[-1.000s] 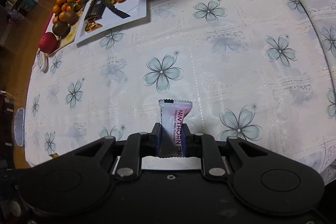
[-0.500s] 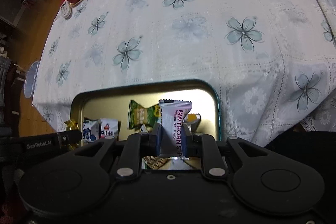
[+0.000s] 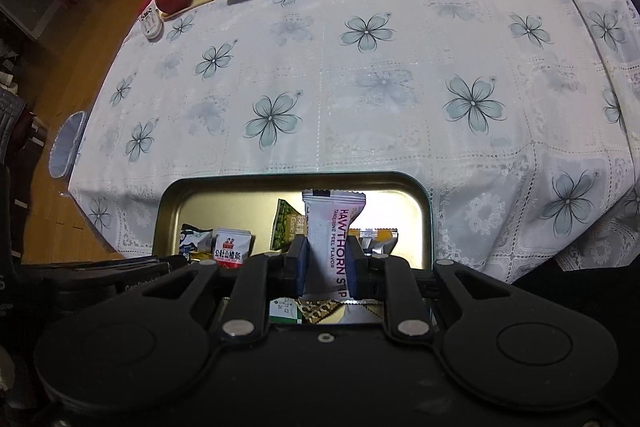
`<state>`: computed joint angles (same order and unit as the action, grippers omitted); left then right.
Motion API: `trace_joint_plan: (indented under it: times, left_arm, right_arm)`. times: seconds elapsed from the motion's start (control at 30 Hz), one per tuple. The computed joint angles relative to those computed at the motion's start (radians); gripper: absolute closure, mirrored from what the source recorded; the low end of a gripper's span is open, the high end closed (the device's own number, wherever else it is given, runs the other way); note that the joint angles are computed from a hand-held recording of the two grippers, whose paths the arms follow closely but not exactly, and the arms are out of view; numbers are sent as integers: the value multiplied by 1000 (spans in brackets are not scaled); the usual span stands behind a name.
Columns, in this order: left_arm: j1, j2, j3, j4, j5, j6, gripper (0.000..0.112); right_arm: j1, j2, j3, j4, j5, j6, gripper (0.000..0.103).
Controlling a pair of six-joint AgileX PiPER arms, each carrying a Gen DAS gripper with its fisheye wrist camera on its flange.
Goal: Organize snacks
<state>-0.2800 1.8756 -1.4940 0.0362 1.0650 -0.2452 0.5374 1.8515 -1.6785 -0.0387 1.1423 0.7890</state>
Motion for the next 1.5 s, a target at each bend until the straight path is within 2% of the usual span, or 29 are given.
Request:
trace_joint_plan:
  times: [0.07, 0.3, 0.63, 0.9, 1.13, 1.33, 1.5]
  left_arm:
    - [4, -6, 2, -1, -15, -4, 67]
    - [-10, -64, 106, 52, -106, -45, 67]
    - [-64, -214, 366, 164, -260, -178, 67]
    - [-141, -342, 546, 263, -343, -311, 66]
    - [-189, -422, 651, 278, -376, -351, 66]
    - [-212, -460, 702, 303, -397, -399, 66]
    - [-240, -466, 729, 335, -394, -444, 66]
  right_arm:
    - [0, 23, -28, -5, 8, 4, 80]
    - [19, 31, -7, -26, -17, 35, 76]
    - [156, -84, 192, -178, -85, 178, 76]
    - [301, -205, 360, -321, -114, 382, 68]
    - [374, -265, 478, -315, -138, 486, 67]
    - [463, -279, 544, -370, -133, 602, 67]
    - [477, -275, 572, -336, -153, 613, 66]
